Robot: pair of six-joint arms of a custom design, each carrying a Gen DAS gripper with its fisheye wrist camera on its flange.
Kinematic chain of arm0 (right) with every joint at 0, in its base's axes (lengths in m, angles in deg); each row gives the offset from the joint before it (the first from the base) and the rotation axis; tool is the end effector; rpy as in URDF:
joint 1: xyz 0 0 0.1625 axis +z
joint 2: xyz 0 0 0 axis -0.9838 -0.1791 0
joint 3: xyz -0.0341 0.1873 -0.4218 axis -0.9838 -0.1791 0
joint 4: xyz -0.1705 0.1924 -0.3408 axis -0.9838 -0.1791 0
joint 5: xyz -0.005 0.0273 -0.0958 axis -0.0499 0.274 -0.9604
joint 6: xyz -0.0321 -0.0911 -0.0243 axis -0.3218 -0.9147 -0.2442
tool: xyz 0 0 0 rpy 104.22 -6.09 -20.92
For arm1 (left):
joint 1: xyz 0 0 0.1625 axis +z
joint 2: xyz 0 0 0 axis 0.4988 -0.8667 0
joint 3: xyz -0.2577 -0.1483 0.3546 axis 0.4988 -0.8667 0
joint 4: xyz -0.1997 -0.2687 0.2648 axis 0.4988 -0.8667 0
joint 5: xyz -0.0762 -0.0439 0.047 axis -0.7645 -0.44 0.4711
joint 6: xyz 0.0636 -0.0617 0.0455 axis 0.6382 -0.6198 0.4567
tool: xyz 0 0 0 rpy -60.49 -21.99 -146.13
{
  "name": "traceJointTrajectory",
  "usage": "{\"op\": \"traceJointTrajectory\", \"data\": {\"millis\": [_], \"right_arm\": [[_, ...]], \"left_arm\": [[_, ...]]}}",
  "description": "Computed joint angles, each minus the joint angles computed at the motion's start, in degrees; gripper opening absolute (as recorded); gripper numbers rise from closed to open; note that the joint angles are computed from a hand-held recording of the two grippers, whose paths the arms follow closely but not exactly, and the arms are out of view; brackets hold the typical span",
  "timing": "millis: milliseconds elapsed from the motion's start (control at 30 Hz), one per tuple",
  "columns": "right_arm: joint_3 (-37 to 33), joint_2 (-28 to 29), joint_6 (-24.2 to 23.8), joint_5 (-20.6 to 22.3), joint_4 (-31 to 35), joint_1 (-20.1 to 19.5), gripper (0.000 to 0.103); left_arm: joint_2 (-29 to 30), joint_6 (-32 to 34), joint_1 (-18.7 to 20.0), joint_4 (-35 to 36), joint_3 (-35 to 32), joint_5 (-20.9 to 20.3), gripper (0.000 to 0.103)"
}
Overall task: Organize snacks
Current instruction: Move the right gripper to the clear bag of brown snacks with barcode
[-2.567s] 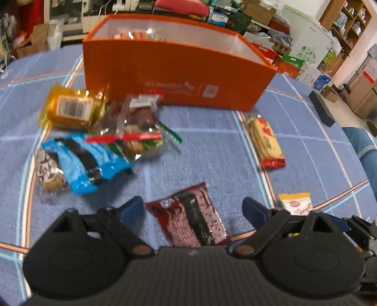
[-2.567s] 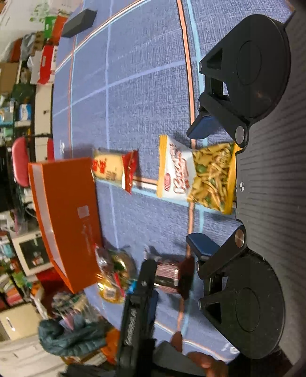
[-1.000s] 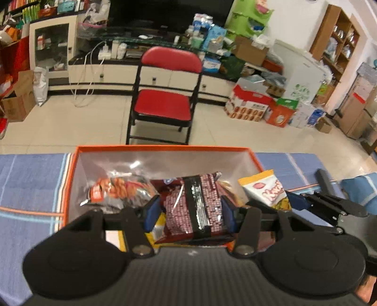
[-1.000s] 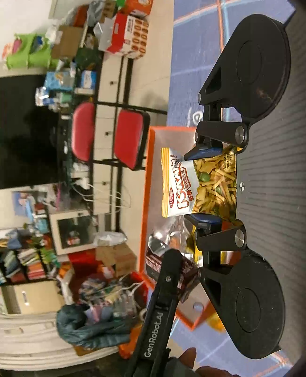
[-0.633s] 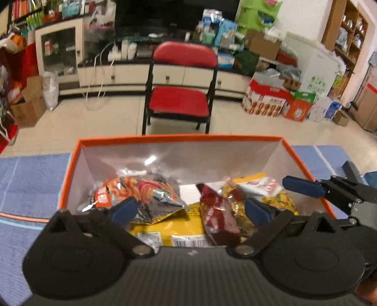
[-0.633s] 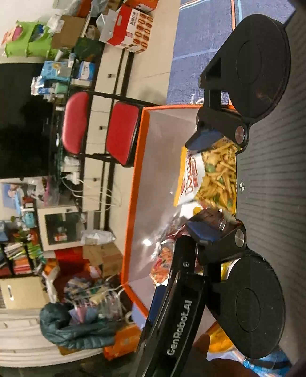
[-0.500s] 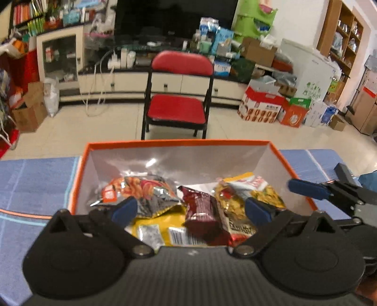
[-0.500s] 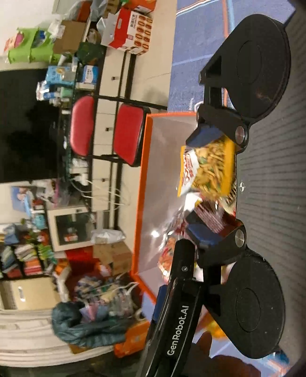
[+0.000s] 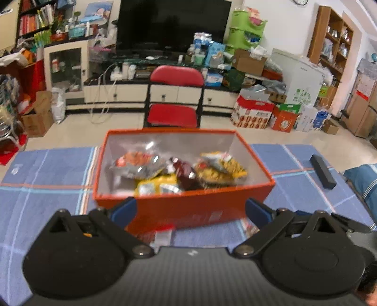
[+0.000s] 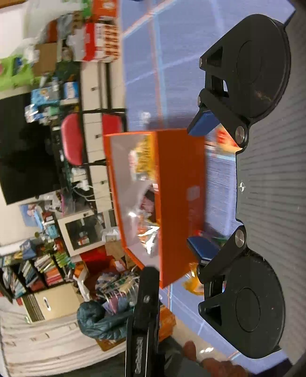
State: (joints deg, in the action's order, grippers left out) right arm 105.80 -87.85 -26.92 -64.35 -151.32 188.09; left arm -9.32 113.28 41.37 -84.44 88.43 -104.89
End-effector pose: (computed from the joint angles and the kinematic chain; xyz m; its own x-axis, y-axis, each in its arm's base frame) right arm 0.2777 -0.5959 -0.0101 -0.8718 0.1087 0.4777 -0.3607 0.5175 -0.7759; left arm -0.0685 -0.7051 0.2842 -0.6919 0.5389 -0.4805 0.7156 0.6004 -0.3571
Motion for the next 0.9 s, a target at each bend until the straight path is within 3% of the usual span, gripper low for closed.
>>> {"op": "traceJointTrajectory", "data": {"millis": [100,267,400,500,600,700,767,833,900], "right_arm": [[0.3,0.5,2.4,2.4,2.8,-0.6,0.082],[-3.2,2.6,-0.5,5.5,6.6,0.6,0.083],[-8.1,5.2,0.0,7.8,13.9,1.0,0.082],[-10.7,6.6,0.2,8.8,20.2,1.2,0.082],[-13.8,8.6,-2.0,6.0,20.6,1.8,0.082],[-15.5,9.0,-1.0,5.7,21.4,1.2,0.082],[-16.8,9.5,-0.8,6.1,22.4,0.4,0.082],[-18.1,10.0,-1.5,7.5,22.9,-0.7,0.079],[-19.1,10.1,-0.9,8.3,24.3,-1.3,0.077]], "left_arm": [[-2.3,-0.2,0.9,-0.9,2.2,2.7,0.097],[-4.9,-5.0,5.3,0.3,1.6,4.5,0.097],[-4.5,-9.7,8.4,2.5,-0.7,5.8,0.097],[-3.6,-12.0,9.8,3.5,-2.0,4.4,0.097],[-1.9,-11.9,10.3,5.0,-4.5,2.0,0.096],[-0.7,-10.8,10.9,8.3,-7.0,-5.4,0.096],[0.9,-10.4,11.5,14.5,-10.4,-10.7,0.095],[3.2,-9.5,11.2,18.0,-13.0,-10.7,0.093],[5.2,-8.5,10.4,20.2,-14.8,-8.1,0.087]]}}
